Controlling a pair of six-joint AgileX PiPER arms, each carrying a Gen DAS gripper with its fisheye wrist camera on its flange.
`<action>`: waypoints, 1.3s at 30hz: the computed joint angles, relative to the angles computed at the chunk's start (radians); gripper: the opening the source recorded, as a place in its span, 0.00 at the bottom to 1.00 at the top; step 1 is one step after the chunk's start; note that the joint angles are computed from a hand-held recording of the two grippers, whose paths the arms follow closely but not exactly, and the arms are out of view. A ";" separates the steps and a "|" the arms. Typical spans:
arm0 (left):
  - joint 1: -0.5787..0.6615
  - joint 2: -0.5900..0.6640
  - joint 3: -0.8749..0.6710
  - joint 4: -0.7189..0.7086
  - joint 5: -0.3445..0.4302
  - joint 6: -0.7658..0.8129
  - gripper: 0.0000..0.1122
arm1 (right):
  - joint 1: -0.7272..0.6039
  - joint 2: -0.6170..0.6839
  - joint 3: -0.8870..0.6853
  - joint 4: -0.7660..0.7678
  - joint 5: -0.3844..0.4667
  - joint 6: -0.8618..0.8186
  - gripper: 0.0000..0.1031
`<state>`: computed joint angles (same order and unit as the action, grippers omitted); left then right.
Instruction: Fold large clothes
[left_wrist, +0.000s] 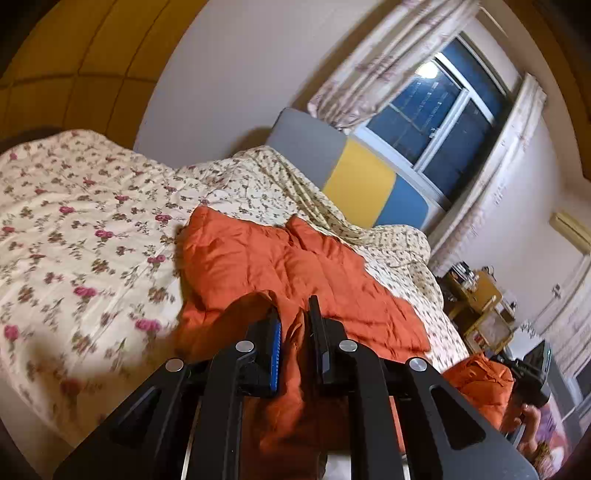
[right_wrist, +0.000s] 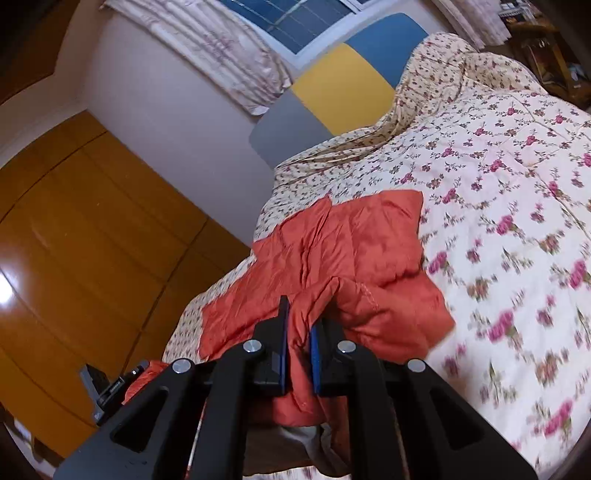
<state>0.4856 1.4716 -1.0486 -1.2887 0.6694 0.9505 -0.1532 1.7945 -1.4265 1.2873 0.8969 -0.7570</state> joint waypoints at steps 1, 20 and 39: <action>-0.009 0.039 -0.041 0.016 -0.011 -0.030 0.12 | 0.014 0.036 -0.053 -0.021 -0.017 0.043 0.08; -0.122 0.603 -0.696 0.475 -0.043 -0.565 0.12 | 0.145 0.686 -1.013 -0.464 -0.004 0.724 0.21; 0.011 0.388 -0.229 -0.405 -0.178 0.239 0.89 | 0.105 0.426 -0.472 -0.254 -0.281 0.285 0.97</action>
<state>0.4964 1.8600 -1.2779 -1.6942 0.4914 1.1900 -0.0485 2.2208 -1.8983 1.0331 0.6162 -0.4720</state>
